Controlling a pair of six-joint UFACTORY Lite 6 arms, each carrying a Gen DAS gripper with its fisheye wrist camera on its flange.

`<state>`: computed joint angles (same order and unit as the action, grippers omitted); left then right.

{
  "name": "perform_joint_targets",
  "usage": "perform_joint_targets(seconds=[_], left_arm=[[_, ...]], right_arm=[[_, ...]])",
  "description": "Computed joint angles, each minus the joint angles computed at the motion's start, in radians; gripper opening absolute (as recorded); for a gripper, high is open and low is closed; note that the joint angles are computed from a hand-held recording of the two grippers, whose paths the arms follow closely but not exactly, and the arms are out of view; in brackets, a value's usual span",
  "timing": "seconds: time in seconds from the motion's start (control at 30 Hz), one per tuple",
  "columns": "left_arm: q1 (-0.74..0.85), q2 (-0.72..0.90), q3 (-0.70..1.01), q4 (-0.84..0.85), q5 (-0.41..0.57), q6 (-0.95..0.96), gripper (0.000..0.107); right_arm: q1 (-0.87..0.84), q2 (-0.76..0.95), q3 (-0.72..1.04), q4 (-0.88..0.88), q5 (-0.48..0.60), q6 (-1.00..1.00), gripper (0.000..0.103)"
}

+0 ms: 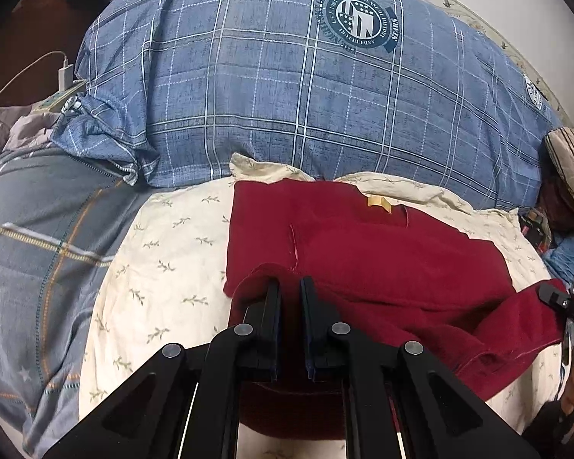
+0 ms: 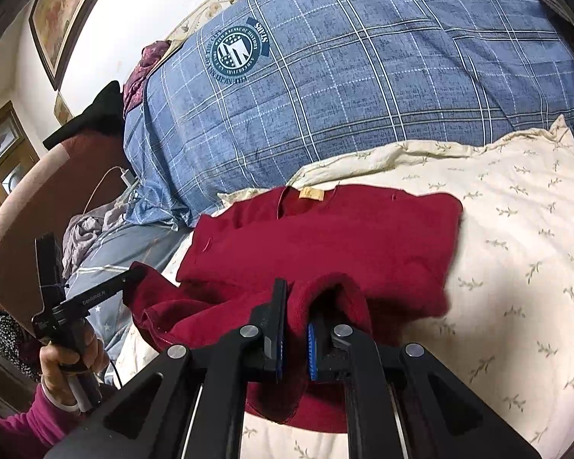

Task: Fold small clothes

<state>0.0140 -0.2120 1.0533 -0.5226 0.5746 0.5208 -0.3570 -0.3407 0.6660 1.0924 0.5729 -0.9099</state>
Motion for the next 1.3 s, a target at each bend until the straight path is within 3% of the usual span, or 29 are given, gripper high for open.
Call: perform_joint_targets(seconds=[0.33,0.73,0.97,1.03,1.07,1.1,1.2,1.3], left_arm=[[-0.069,0.196,0.203,0.115,-0.023,-0.152,0.008],[-0.151,0.622,0.574,0.318,-0.079,-0.393,0.008],[-0.164,0.944,0.921,0.393,0.014,-0.517,0.008],[-0.162,0.996,0.995,0.380,0.046,-0.514,0.011],[-0.150,1.035,1.058,0.340,0.089,-0.489,0.011],[-0.136,1.063,1.106,0.299,0.125,-0.466,0.013],[-0.059,1.118,1.214,0.111,0.239,-0.363,0.029],[-0.013,0.999,1.068,0.107,0.163,-0.350,0.063]], right_arm=[[-0.012,0.202,0.152,0.036,-0.050,-0.044,0.008],[-0.011,0.620,0.492,0.015,-0.112,-0.001,0.008],[-0.037,0.805,0.614,0.078,-0.105,-0.025,0.008],[-0.052,0.830,0.645,0.049,-0.068,0.026,0.011],[-0.062,0.836,0.661,0.001,-0.042,0.087,0.019],[-0.071,0.828,0.656,-0.007,-0.025,0.110,0.034],[-0.125,0.684,0.518,0.116,-0.028,-0.005,0.058],[-0.161,0.561,0.436,0.106,-0.028,-0.061,0.060]])
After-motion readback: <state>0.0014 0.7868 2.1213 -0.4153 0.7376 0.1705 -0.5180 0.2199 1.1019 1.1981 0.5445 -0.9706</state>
